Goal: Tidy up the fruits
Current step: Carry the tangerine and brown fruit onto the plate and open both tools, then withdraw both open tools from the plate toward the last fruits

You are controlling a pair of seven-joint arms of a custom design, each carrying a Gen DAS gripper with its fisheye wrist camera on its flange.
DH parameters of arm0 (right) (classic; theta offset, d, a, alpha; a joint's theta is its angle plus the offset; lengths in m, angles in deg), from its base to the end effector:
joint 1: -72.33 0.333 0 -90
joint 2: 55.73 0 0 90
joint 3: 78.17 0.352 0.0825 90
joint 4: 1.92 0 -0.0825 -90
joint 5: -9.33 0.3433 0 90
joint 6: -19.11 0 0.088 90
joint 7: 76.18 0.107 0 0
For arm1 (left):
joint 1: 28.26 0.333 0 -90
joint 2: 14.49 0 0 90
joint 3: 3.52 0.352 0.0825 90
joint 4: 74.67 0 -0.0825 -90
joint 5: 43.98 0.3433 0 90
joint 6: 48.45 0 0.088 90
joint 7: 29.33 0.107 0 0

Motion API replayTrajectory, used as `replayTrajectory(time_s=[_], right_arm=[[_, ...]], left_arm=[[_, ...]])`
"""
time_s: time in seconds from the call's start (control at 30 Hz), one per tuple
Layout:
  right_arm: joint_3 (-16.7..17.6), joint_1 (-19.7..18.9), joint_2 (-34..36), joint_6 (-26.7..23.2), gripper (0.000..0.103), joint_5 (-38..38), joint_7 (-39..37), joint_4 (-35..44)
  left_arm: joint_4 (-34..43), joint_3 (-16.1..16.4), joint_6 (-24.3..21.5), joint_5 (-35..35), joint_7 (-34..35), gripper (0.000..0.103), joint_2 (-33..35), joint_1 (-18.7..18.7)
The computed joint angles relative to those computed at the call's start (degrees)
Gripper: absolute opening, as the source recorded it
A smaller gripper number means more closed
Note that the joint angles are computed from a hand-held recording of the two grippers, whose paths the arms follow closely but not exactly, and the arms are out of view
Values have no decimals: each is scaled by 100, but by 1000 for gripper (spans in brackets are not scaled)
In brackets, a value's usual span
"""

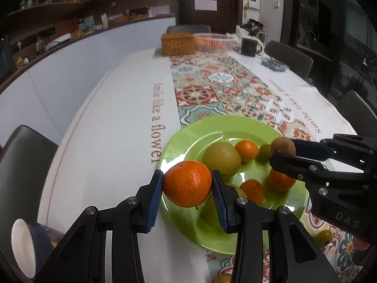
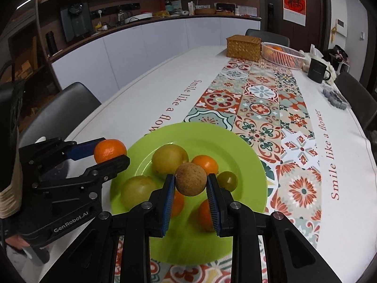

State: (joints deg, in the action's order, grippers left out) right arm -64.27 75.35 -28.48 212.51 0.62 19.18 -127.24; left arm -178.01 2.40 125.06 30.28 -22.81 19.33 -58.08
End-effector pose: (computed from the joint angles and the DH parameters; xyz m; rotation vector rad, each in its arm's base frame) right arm 0.5751 0.1769 0.3265 -1.9729 1.4622 -0.4434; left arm 0.5618 -0.3394 0.3100 -1.5690 2.0251 -0.7540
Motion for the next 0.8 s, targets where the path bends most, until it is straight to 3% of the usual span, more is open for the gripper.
replayTrajectory(time_s=[0.2,0.27,0.33,0.4,0.5,0.8], right_arm=[[-187,174,106,-24,33,127,27,95],[-283,260,87,38,40,203,52,62],[-361,324,23,185,40,214,41,-44],[-654,613,-80,364,40,336,11,-192],[-863,816,-271,615,40,423,-49,-481],[-979,922,-918,1240,47,555,16,-1408]], left_arm=[[49,-86,-13,-542,542,41,128,93],[8,73,121,-543,498,41,112,-19],[-83,195,134,-549,453,41,46,-142],[-146,493,221,-187,10,46,-33,-404],[-193,657,230,530,-755,57,-188,-578],[-810,271,-673,1681,-1795,64,-1036,-711]])
